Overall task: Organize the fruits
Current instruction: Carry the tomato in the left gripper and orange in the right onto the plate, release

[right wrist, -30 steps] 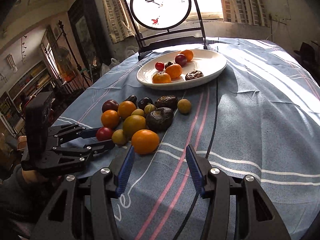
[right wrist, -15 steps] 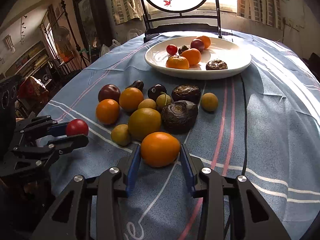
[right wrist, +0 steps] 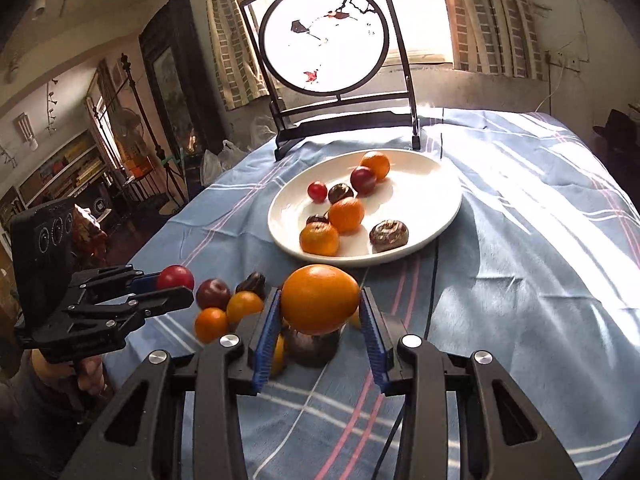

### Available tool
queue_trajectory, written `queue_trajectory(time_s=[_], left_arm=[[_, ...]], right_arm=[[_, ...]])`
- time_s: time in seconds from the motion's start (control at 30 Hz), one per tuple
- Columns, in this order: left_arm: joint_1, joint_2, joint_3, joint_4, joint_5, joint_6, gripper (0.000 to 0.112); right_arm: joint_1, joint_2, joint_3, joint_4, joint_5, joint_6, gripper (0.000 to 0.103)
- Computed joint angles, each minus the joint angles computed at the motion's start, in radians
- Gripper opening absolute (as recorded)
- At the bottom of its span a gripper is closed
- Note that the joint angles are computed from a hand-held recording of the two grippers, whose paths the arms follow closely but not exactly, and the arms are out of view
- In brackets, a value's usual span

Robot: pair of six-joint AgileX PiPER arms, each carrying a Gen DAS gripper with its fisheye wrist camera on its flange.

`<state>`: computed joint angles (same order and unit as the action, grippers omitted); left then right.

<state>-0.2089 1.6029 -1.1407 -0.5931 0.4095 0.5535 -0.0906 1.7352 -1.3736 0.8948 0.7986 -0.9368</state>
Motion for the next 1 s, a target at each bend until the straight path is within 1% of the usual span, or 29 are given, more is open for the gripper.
queue_trajectory(time_s=[0.1, 0.17, 0.23, 0.3, 0.4, 0.43, 0.47, 0.5, 0.53, 0.6, 0.67, 0.73, 0.77, 0.8, 0.83, 0.87, 0.93, 1.0], left_arm=[[0.035, 0.155, -0.229, 0.023, 0.093, -0.061, 0.028], [0.039, 0.262, -0.393, 0.1, 0.157, -0.157, 0.028], [0.04, 0.363, -0.544, 0.17, 0.213, -0.242, 0.028], [0.045, 0.472, -0.711, 0.225, 0.298, -0.317, 0.029], [0.054, 0.62, -0.939, 0.272, 0.424, -0.402, 0.03], [0.055, 0.653, -0.991, 0.285, 0.451, -0.424, 0.033], [0.056, 0.676, -1.027, 0.291, 0.47, -0.438, 0.043], [0.057, 0.678, -1.028, 0.298, 0.466, -0.451, 0.049], [0.059, 0.668, -1.01, 0.299, 0.452, -0.457, 0.049], [0.066, 0.605, -0.906, 0.27, 0.397, -0.43, 0.049], [0.064, 0.504, -0.749, 0.258, 0.312, -0.394, 0.05], [0.057, 0.38, -0.565, 0.233, 0.219, -0.327, 0.055], [0.05, 0.313, -0.466, 0.224, 0.171, -0.293, 0.06], [0.042, 0.248, -0.369, 0.213, 0.128, -0.256, 0.063], [0.034, 0.189, -0.281, 0.198, 0.092, -0.219, 0.063], [0.024, 0.14, -0.206, 0.189, 0.069, -0.188, 0.063], [-0.009, 0.055, -0.067, 0.241, 0.019, -0.202, 0.063], [-0.039, -0.007, 0.047, 0.261, -0.021, -0.201, 0.063]], right_arm=[[0.011, 0.129, -0.19, -0.052, 0.012, 0.109, 0.039], [0.029, 0.214, -0.319, -0.119, 0.008, 0.204, 0.039], [0.041, 0.3, -0.449, -0.163, 0.032, 0.28, 0.039], [0.055, 0.379, -0.571, -0.208, 0.048, 0.351, 0.039], [0.078, 0.496, -0.748, -0.281, 0.098, 0.449, 0.04], [0.081, 0.524, -0.784, -0.283, 0.109, 0.453, 0.041], [0.083, 0.534, -0.79, -0.276, 0.103, 0.445, 0.041], [0.085, 0.53, -0.776, -0.273, 0.087, 0.44, 0.042], [0.084, 0.517, -0.751, -0.262, 0.074, 0.431, 0.045], [0.076, 0.462, -0.658, -0.22, 0.041, 0.382, 0.045], [0.073, 0.371, -0.514, -0.187, -0.014, 0.306, 0.045], [0.066, 0.272, -0.357, -0.138, -0.054, 0.213, 0.045], [0.063, 0.218, -0.271, -0.107, -0.075, 0.159, 0.045], [0.056, 0.171, -0.194, -0.074, -0.083, 0.103, 0.045], [0.047, 0.125, -0.117, -0.033, -0.091, 0.042, 0.045], [0.035, 0.087, -0.047, 0.012, -0.095, -0.019, 0.045], [0.018, 0.029, 0.069, 0.069, -0.108, -0.087, 0.045], [-0.006, -0.004, 0.157, 0.129, -0.094, -0.144, 0.045]])
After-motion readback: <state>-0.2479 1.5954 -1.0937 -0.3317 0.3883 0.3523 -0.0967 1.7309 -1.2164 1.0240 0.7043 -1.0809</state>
